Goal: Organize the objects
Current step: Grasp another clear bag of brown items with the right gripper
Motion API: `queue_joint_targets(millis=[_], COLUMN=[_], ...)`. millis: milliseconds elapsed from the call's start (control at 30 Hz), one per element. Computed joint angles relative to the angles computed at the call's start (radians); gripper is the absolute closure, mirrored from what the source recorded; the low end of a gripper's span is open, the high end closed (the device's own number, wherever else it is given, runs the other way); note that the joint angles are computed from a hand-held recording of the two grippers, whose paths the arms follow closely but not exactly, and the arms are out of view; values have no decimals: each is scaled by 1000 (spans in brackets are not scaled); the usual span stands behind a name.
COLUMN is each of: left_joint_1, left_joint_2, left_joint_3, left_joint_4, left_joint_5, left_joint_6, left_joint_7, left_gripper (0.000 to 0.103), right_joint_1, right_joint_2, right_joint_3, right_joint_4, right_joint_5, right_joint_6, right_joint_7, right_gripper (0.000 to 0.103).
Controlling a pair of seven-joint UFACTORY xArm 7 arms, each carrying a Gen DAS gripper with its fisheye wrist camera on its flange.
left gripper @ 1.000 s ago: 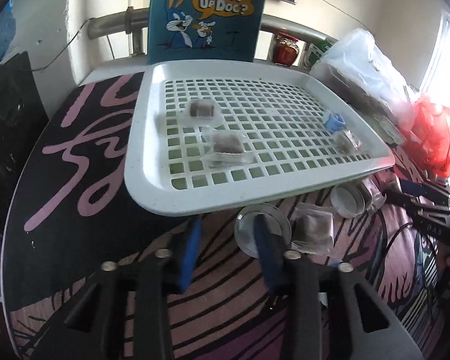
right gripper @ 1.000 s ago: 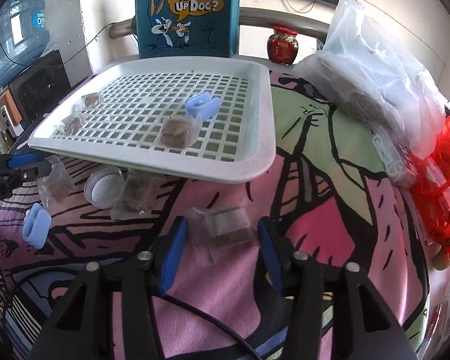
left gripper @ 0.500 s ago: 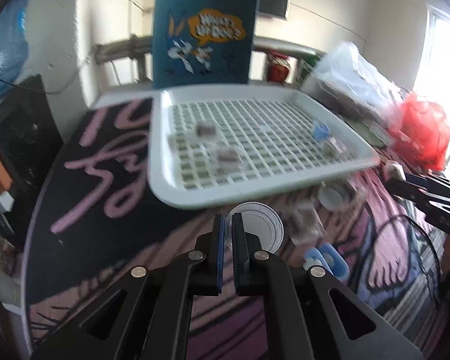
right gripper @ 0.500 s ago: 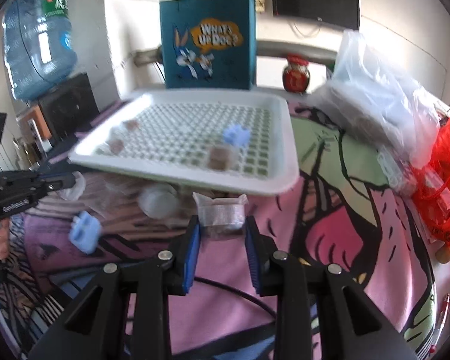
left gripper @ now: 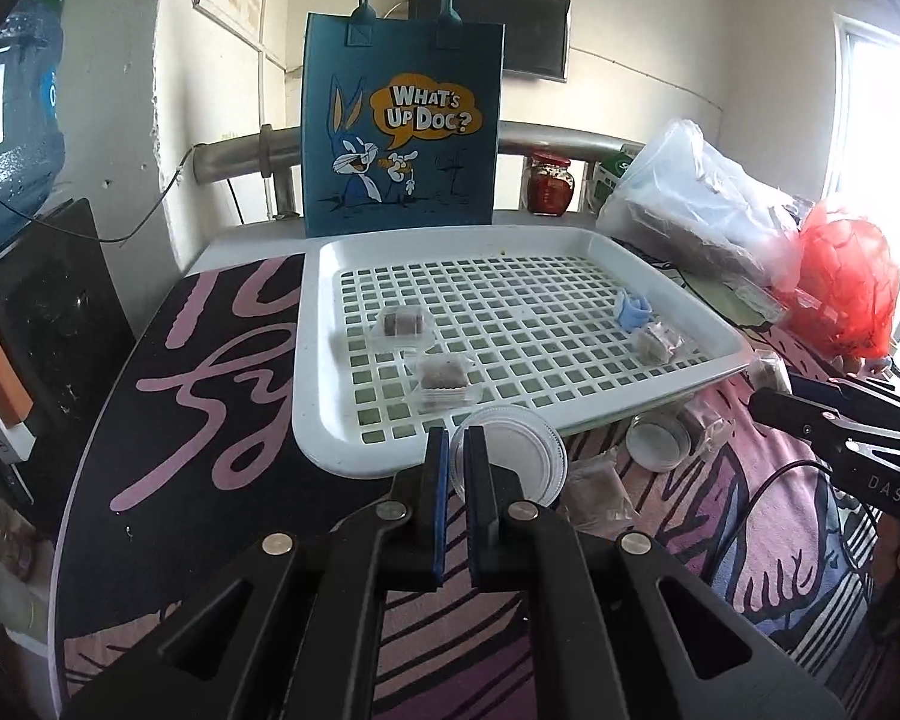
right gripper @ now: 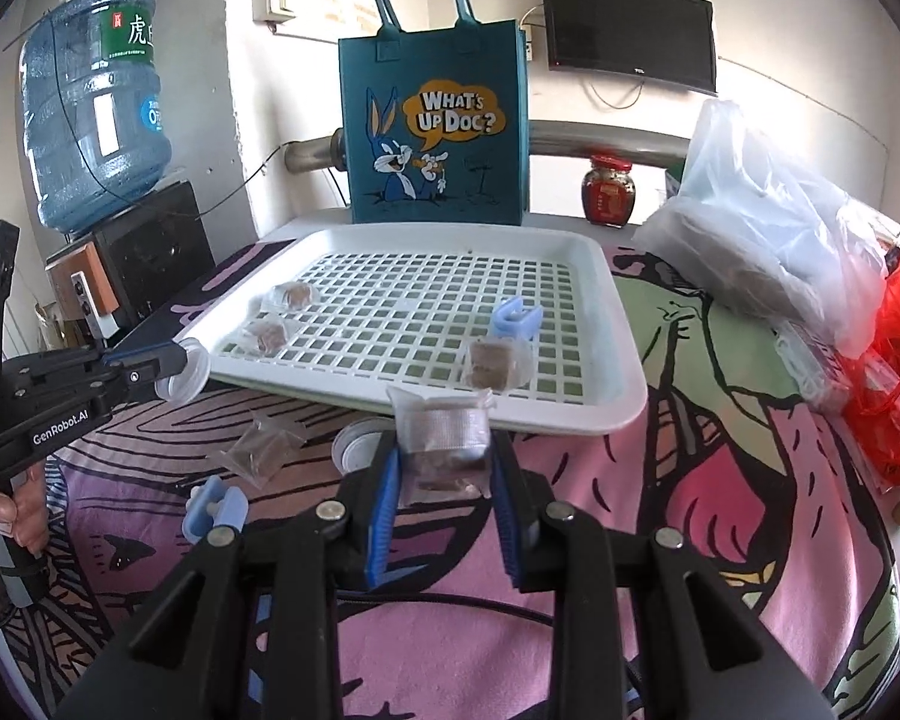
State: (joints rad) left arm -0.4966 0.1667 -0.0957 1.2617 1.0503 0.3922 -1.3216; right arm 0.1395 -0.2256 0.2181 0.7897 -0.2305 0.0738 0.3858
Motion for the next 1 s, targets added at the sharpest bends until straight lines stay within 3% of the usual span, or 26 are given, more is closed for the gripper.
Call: queue_joint_targets(millis=[467,633,1000], left_joint_1=[8,15,16], left_joint_2=[-23,-22,-19], left_joint_3=[-9,-14,-11], left_joint_4=[-20,-21,-21], left_joint_5=[120,112,84], left_joint_6=[-21,-23,-30], left_joint_7=[-113,-111,-99], left_gripper=[99,99,99], right_joint_1=[-42,-77,-63], right_joint_2=[-22,-26,-25], right_joint_3=[29,62,50], right_joint_4=[-27,-31,-32], right_joint_5=[-18,-47,-29], right_joint_6=[-49,-62,-63], right_joint_7=[37,51,38], right_gripper=[75,75,75])
